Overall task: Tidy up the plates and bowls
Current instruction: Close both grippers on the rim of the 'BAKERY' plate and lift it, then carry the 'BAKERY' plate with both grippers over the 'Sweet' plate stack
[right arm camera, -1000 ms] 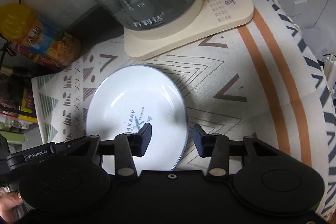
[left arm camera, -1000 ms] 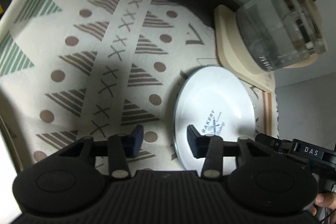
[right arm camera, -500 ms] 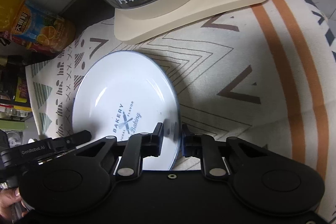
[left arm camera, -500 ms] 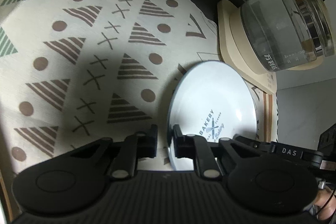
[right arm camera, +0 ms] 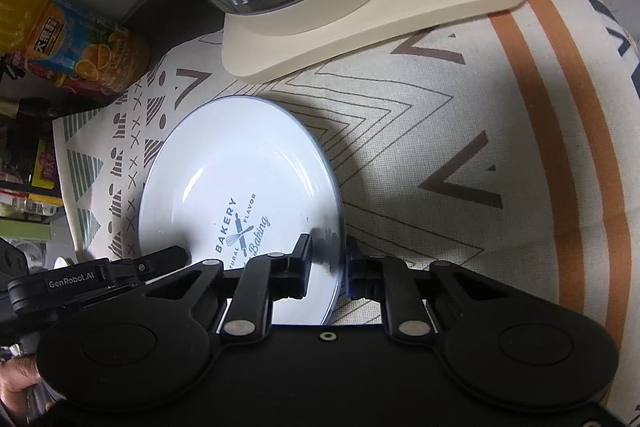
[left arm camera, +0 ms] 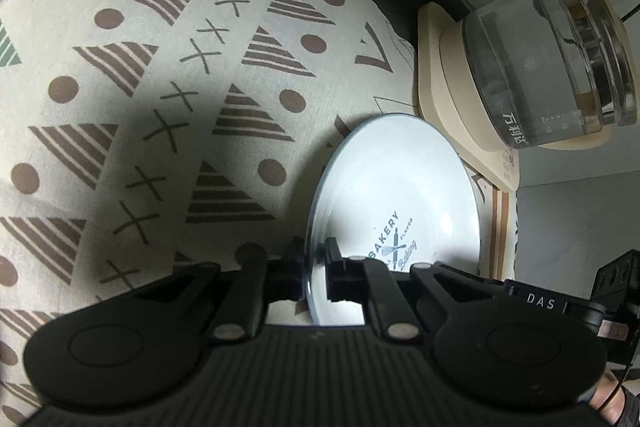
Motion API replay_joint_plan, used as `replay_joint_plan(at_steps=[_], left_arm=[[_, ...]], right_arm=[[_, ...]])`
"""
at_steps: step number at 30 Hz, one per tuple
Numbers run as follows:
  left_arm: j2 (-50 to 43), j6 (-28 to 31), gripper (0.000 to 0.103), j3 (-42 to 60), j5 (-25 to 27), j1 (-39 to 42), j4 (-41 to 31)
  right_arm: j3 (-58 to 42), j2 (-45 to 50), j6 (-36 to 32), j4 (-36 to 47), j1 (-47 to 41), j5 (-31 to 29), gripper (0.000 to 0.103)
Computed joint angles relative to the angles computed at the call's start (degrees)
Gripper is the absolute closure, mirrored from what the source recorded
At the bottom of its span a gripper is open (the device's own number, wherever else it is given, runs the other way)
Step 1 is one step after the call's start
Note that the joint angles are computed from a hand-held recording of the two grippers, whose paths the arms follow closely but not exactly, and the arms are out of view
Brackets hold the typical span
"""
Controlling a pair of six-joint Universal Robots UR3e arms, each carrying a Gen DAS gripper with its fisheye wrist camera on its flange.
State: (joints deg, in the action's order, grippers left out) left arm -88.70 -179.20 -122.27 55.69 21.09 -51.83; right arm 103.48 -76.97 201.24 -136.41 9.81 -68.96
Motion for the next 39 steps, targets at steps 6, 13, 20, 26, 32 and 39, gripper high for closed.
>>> replay_joint_plan(at_steps=[6, 13, 20, 26, 32, 39], left_arm=[[3.97, 3.04, 0.096, -2.1, -2.27, 3.58, -2.11], [8.51, 7.46, 0.098, -3.7, -4.01, 8.81, -6.25], [15.27, 12.41, 0.098, -4.11, -6.39, 15.13, -14.33], [22.29, 18.95, 0.098, -2.46, -8.5, 22.83, -25.84], [27.75, 27.33, 0.098, -0.78, -9.29, 31.45, -37.0], [31.3, 36.49, 0.098, 1.29, -8.41, 41.31, -49.03]], right_arm=[[2.6, -2.71, -0.64, -2.94, -0.94, 2.08, 0.092], [1.9, -2.93, -0.79, -4.99, 1.09, 2.87, 0.094], [-2.32, -2.23, 0.71, -4.63, 4.3, 1.86, 0.094], [-8.28, -0.38, 1.93, -4.04, 8.09, 0.51, 0.094], [-13.42, 2.9, 3.03, -4.01, 11.77, -0.18, 0.093], [-18.86, 6.72, 3.66, -3.44, 15.64, -0.43, 0.093]])
